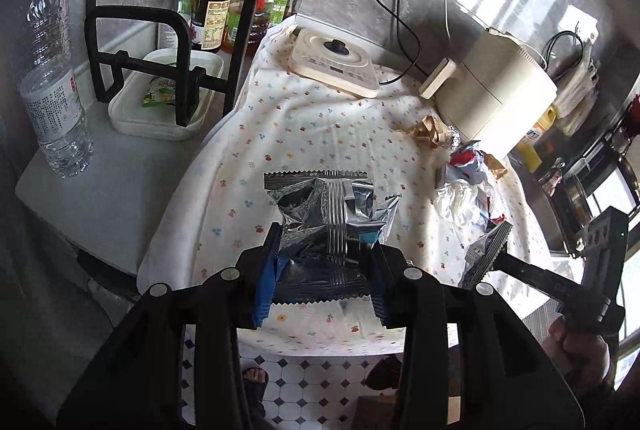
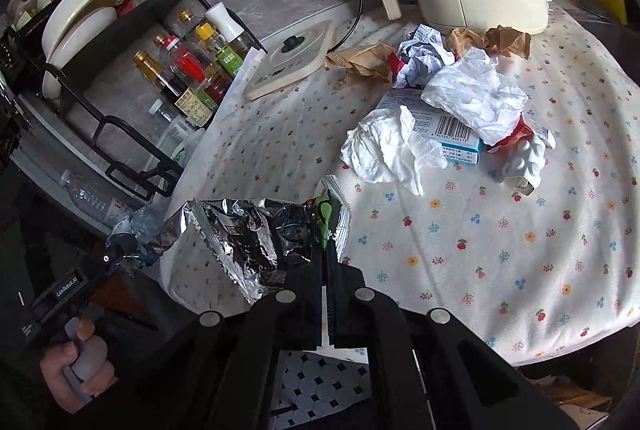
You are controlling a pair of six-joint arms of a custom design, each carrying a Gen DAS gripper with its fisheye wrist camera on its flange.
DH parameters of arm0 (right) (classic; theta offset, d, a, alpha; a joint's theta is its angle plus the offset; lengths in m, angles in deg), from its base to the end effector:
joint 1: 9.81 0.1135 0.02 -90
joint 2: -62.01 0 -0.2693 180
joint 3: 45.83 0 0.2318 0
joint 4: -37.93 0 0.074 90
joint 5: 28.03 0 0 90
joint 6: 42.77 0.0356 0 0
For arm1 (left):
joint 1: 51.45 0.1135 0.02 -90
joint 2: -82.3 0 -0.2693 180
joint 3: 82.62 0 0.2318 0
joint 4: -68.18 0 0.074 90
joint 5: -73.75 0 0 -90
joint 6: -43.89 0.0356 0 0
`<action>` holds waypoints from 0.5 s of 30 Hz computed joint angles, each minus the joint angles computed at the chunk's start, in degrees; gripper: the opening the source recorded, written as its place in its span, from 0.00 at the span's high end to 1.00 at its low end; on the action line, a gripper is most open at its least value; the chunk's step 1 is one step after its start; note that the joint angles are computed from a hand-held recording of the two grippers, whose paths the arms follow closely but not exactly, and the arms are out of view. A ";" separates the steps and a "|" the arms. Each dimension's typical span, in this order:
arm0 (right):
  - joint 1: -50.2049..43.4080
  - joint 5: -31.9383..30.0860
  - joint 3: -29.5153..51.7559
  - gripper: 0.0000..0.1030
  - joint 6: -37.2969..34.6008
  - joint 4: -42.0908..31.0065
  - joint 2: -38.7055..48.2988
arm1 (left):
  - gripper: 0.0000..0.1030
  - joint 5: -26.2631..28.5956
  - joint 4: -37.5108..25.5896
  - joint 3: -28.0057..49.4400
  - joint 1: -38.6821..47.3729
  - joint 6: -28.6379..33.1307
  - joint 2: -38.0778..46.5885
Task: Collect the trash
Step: 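Carry both held wrappers down toward the white bin on the floor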
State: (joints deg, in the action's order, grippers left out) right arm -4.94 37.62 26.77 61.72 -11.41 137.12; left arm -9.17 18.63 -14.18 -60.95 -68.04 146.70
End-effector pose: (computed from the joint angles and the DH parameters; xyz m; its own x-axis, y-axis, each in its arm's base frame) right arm 0.2460 0.0357 0.2799 -0.8415 0.1571 -0.5169 -0.1245 0.8747 0.4685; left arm 0.2079 -0.0392 0.2947 -0.7457 -0.2510 -0.6172 -0.0318 0.9387 -0.3433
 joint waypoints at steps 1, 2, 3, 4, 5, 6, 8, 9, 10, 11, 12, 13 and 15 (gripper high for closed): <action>-1.82 -0.90 -0.65 0.98 -1.35 -1.79 -1.85 | 0.62 -1.32 0.16 -0.21 -2.42 -1.73 -0.02; -3.88 -1.83 -1.10 0.98 -2.89 -3.83 -3.65 | 0.62 -2.71 0.12 -0.19 -5.11 -3.58 0.04; -6.26 -2.94 -1.42 0.98 -4.65 -5.98 -5.36 | 0.62 -4.01 0.06 -0.10 -7.73 -5.22 -0.05; -9.11 -4.29 -1.95 0.98 -6.65 -8.14 -7.25 | 0.62 -5.38 -0.06 0.21 -10.48 -6.65 -0.10; -12.39 -6.00 -2.26 0.98 -8.82 -10.52 -8.87 | 0.62 -7.04 -0.34 0.80 -13.64 -8.02 0.23; -16.05 -7.98 -2.49 0.98 -11.24 -13.02 -10.18 | 0.62 -8.52 -0.87 1.59 -16.68 -9.19 0.79; -23.94 -11.49 -2.45 0.98 -16.83 -18.09 -11.97 | 0.62 -10.83 -1.76 3.34 -22.20 -10.81 2.28; -28.30 -13.32 -2.52 0.98 -20.20 -20.66 -12.68 | 0.62 -12.28 -2.11 4.27 -25.19 -11.47 3.12; -33.74 -15.43 -2.38 0.98 -24.99 -24.00 -12.89 | 0.62 -13.67 -2.38 5.32 -28.00 -12.23 4.18; -38.87 -16.96 -2.26 0.98 -29.73 -27.11 -12.72 | 0.62 -14.71 -2.57 6.29 -30.35 -13.12 5.18; -43.74 -18.10 -2.02 0.98 -34.51 -30.10 -12.13 | 0.62 -15.75 -2.78 7.23 -32.82 -14.32 6.08; -49.00 -19.02 -1.71 0.98 -40.05 -33.29 -11.16 | 0.62 -16.77 -2.79 8.31 -35.21 -15.52 7.29; -59.27 -19.98 -0.56 0.98 -51.26 -39.32 -8.23 | 0.62 -18.93 -2.79 10.11 -40.01 -17.73 9.61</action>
